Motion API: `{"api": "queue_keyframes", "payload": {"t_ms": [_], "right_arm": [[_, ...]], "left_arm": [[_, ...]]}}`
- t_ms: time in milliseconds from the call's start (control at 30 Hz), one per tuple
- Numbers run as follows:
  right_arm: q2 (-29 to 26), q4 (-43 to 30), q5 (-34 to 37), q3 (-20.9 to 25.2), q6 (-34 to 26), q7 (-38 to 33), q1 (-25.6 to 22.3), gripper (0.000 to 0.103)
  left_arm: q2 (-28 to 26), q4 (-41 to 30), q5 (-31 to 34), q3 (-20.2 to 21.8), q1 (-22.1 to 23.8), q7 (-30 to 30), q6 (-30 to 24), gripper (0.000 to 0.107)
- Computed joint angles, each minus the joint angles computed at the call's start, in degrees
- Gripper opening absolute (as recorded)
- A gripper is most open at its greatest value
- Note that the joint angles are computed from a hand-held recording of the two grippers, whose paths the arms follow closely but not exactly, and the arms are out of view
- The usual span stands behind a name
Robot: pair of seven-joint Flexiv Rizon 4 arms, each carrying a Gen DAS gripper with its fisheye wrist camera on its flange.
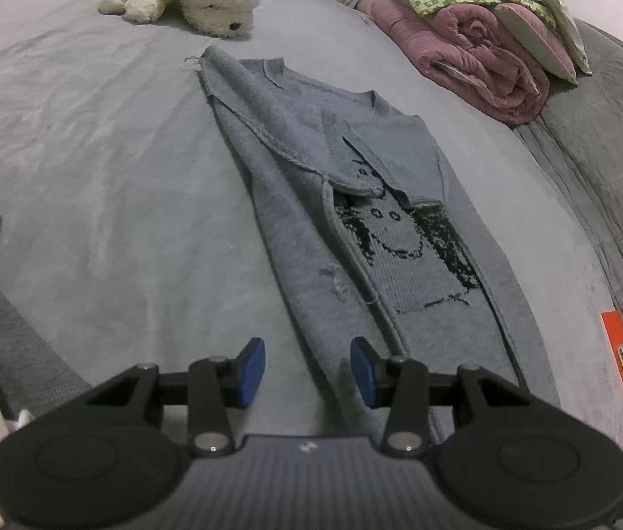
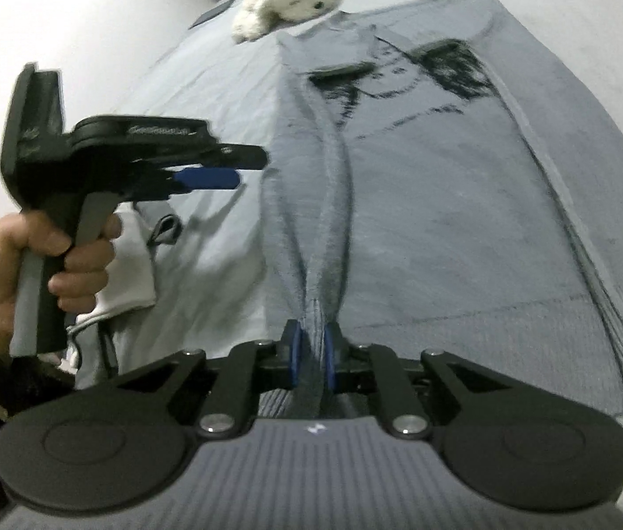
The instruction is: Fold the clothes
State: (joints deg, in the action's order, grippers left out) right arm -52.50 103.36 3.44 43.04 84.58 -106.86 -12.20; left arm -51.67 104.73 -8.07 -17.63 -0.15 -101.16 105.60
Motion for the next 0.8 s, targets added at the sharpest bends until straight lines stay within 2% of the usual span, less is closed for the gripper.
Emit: {"api": "queue_keyframes", "payload": {"t_ms": [133, 200, 233, 333, 433, 567, 600, 633, 667, 767, 800], "right_arm": [[0.93, 0.13, 0.44, -2.81, 1.31, 2.26, 1.85, 0.014], [0.81, 0.24, 0.39, -2.79, 2.14, 2.88, 1.68, 0.017], [0.73, 0.30, 0.28, -2.74, 2.58, 3.21, 1.56, 0.022], [0.24, 0.54, -0.63, -1.89, 3.56, 3.90, 0.76, 0.025], [-0.57, 0.96, -2.09, -0.35, 4.49, 3.99, -0.39, 0.035], [-0.89, 1.77, -4.73, -1.03, 4.83, 4.88, 0.50, 0.035], [-0.05, 2.21, -4.24, -2.79, 5.64, 4.30, 2.24, 0.033], [0.60, 3.32, -6.40, -4.75, 7.32, 5.73, 3.75, 0.014], [0.81, 3.75, -6.98, -4.86, 7.94, 6.20, 3.65, 0.007], [-0.37, 4.30, -8.81, -0.29, 7.98, 6.75, -1.31, 0.007], [-0.19, 4.50, -9.29, -0.20, 8.28, 7.46, -1.79, 0.007]], "left_arm": [[0.04, -0.08, -0.04, 0.08, 0.02, 0.02, -0.30, 0.043], [0.06, -0.02, -0.05, 0.01, 0.14, -0.01, -0.28, 0.043], [0.07, 0.03, -0.03, -0.03, 0.21, -0.02, -0.24, 0.043], [-0.01, 0.00, -0.01, -0.05, 0.29, -0.09, -0.07, 0.043], [-0.27, -0.24, 0.04, -0.24, 0.43, -0.23, 0.17, 0.043], [-0.59, -0.78, 0.00, -0.27, 0.35, -0.42, 0.21, 0.043], [-0.67, -1.00, -0.07, -0.20, 0.23, -0.44, 0.12, 0.043], [-0.77, -1.17, -0.08, -0.30, 0.28, -0.46, 0.06, 0.043], [-0.89, -1.32, -0.05, -0.48, 0.43, -0.47, 0.02, 0.043], [-1.12, -1.80, -0.03, -0.74, 0.49, -0.49, -0.05, 0.043], [-1.17, -1.96, -0.03, -0.74, 0.43, -0.46, -0.06, 0.043]]}}
